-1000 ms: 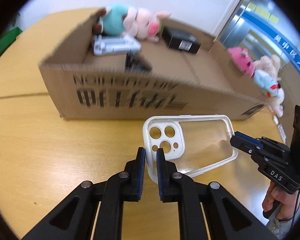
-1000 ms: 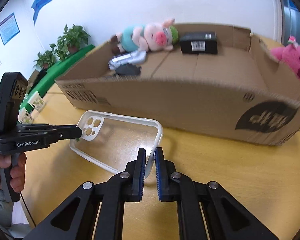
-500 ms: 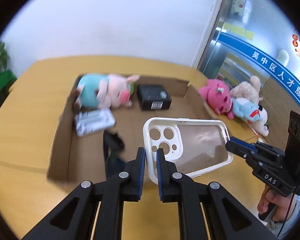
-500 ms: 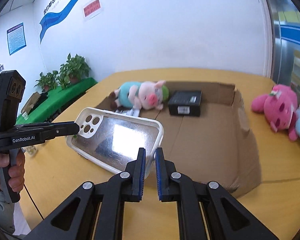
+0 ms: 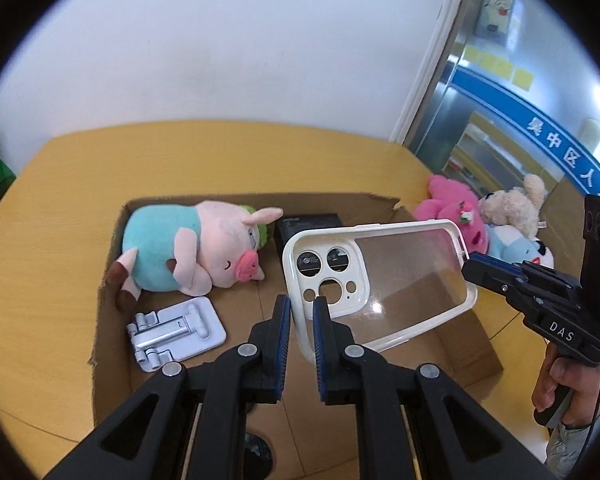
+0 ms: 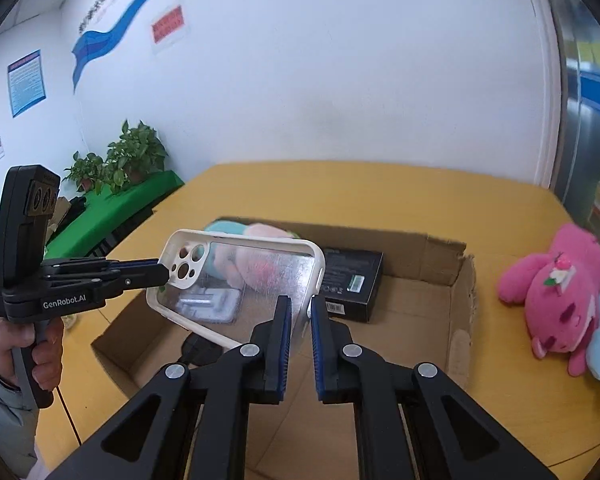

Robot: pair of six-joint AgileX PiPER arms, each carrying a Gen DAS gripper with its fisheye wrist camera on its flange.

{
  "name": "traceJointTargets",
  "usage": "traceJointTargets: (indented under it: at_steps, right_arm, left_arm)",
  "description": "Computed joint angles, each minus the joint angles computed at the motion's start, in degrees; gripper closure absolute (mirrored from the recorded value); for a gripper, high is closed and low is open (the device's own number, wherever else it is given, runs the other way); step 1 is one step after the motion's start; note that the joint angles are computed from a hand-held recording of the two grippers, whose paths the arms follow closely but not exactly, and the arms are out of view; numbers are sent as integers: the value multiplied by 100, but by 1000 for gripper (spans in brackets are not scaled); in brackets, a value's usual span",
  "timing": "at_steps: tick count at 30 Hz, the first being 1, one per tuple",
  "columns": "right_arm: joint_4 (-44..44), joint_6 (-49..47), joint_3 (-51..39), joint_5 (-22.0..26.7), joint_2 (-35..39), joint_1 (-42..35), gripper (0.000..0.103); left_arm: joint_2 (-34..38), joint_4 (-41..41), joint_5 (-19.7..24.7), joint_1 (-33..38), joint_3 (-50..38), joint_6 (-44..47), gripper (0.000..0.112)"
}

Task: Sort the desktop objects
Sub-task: 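Lift the phone case with the left gripper and carry it into the box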

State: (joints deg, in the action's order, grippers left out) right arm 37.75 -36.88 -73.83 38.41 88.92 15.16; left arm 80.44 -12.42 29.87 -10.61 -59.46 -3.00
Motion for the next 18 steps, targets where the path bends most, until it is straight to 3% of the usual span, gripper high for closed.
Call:
traceJointTargets:
  at_steps: [3,7,14,18]
  right_arm:
    - [-187,247,-700,327,843,-53,94]
    - [-626,755,-1582,754,1902,-22,94]
    - [-856,1400,-2762,1468,3314,-10,94]
    - [-997,1732,-3253,1833,3862,66,94]
  left_arm:
    - [762,-559,178,302,-375,548,102]
    - [1698,-576,468,466,-910,526,102]
    - [2857,-128,1188,485,-1716,5,102]
    - [3115,-107,1303,550,-1871,-215,102]
